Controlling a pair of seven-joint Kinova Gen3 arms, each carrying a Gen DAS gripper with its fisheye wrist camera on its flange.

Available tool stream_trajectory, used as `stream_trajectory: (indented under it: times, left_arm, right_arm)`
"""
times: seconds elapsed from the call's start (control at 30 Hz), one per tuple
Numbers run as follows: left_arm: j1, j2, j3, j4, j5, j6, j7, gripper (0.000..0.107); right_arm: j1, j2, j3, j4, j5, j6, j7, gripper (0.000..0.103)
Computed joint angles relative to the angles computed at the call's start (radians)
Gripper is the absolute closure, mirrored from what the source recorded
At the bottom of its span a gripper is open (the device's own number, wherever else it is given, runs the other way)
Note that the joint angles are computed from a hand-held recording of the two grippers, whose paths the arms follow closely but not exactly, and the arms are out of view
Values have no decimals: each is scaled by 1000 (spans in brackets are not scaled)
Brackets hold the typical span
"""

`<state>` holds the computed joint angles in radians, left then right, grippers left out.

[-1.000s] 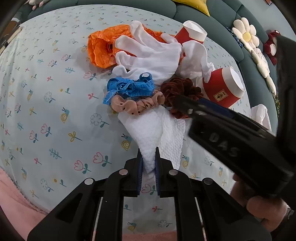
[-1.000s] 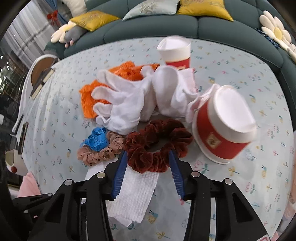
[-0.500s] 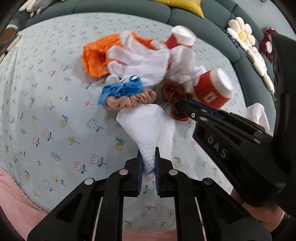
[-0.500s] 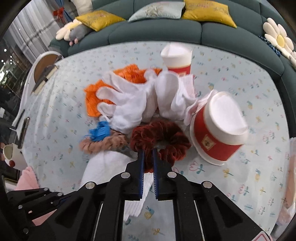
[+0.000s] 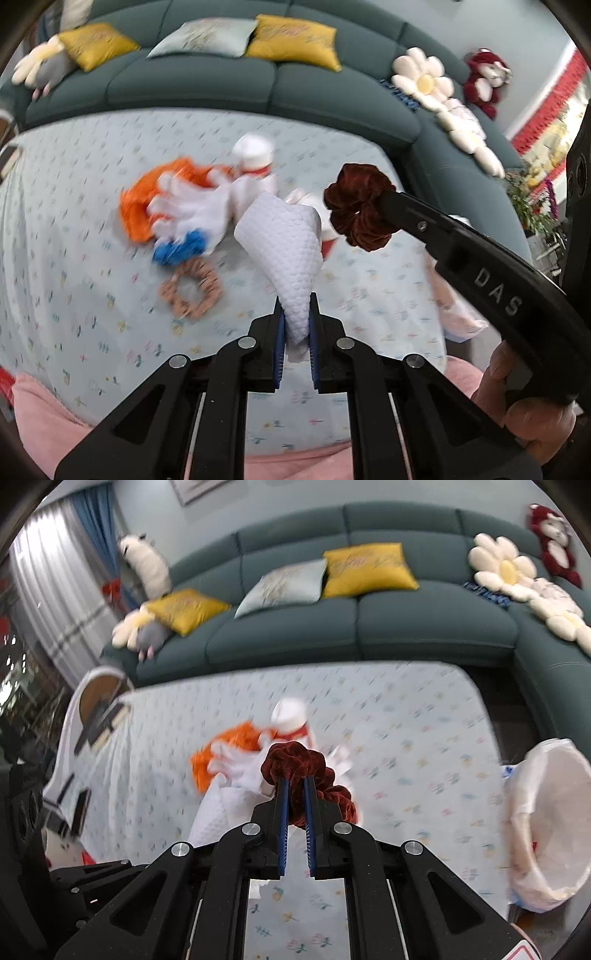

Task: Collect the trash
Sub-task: 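Carry the tissue and scrunchie to the bin and release both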

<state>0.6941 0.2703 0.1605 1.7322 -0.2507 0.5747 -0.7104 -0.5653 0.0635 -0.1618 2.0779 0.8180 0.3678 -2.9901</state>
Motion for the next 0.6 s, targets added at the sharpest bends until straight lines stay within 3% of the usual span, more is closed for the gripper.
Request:
stream_trajectory:
  times: [0.3, 0.6]
  left_arm:
    - [93, 40, 7, -167, -73, 46, 0, 97]
    - [198, 138, -5, -370, -116, 115, -37, 97]
  right_arm:
    - [146, -236, -49, 116, 79, 34, -110, 95]
    - [290, -407, -52, 198, -5, 48, -22, 95]
